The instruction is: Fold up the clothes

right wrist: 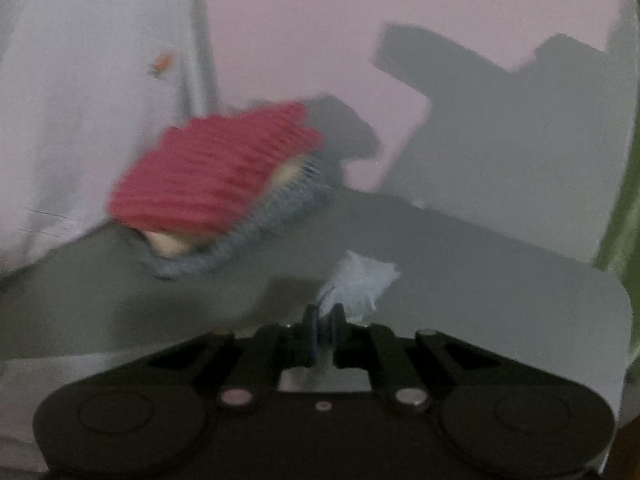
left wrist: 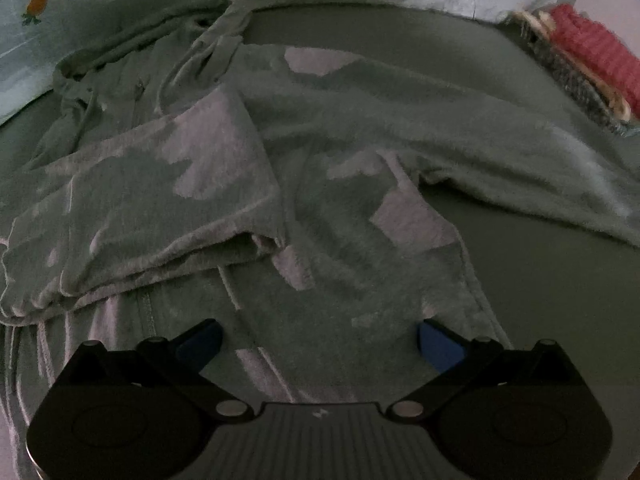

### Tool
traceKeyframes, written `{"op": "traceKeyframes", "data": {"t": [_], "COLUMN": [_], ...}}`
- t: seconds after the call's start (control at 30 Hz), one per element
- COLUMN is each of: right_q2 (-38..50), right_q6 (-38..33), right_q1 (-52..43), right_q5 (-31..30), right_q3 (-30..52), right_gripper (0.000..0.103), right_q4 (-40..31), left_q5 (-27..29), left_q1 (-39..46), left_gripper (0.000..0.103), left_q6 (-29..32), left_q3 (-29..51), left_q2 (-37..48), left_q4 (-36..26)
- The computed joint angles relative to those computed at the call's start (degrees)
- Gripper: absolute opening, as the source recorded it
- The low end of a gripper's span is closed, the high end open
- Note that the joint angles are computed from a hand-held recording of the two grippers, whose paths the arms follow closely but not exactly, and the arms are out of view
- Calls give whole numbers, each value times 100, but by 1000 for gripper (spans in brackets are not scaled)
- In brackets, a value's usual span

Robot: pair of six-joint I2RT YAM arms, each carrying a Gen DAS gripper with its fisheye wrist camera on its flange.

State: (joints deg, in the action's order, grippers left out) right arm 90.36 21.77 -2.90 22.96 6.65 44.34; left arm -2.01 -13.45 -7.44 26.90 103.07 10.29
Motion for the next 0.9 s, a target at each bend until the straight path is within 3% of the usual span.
{"op": "traceKeyframes", "data": {"t": [0.13, 0.23, 0.3, 0.37, 0.5, 0.57, 0.63, 0.73, 0.77, 0.83, 0.9], "right_q2": [-954, -818, -364, 283, 2035, 3020, 4102, 5485, 5870, 6353, 6252], "right_q6": [806, 1425, 1749, 1676, 1005, 569, 102, -119, -1, 60, 114], "right_q1": [2053, 3731, 4750, 5550, 6676, 7018, 7300, 7517, 7572, 7624, 7607], "right_q5": [1176, 2065, 2469, 2647, 2127, 1615, 994, 337, 382, 187, 208], "right_q3": [595, 1658, 2638, 3689, 6371, 7811, 9251, 11411, 12127, 12989, 12845], "right_gripper": [6, 6, 6, 6, 6, 6, 10, 46, 46, 49, 58], "right_q4": [-1664, -2859, -3450, -3600, -3771, -3924, -4006, -5251, -5889, -6657, -7077], "left_q5": [1617, 2860, 3568, 4220, 5282, 5600, 5664, 5350, 5262, 5079, 4922], "left_q1": [1301, 2721, 3837, 5026, 7287, 8139, 8695, 9167, 9261, 9383, 9395], "left_gripper": [103, 103, 103, 103, 103, 103, 103, 103, 103, 103, 103], "left_q6": [183, 551, 1105, 1819, 3147, 3452, 3286, 2880, 2859, 2865, 2966], "left_q3": [-224, -256, -38, 417, 1874, 2793, 3589, 4473, 4670, 4827, 4761], "left_q2": [-503, -1096, -1327, -1292, -360, 403, 1116, 1985, 2197, 2433, 2477], "left_q4": [155, -213, -811, -1596, -3261, -3926, -4168, -4331, -4387, -4348, -4266]}}
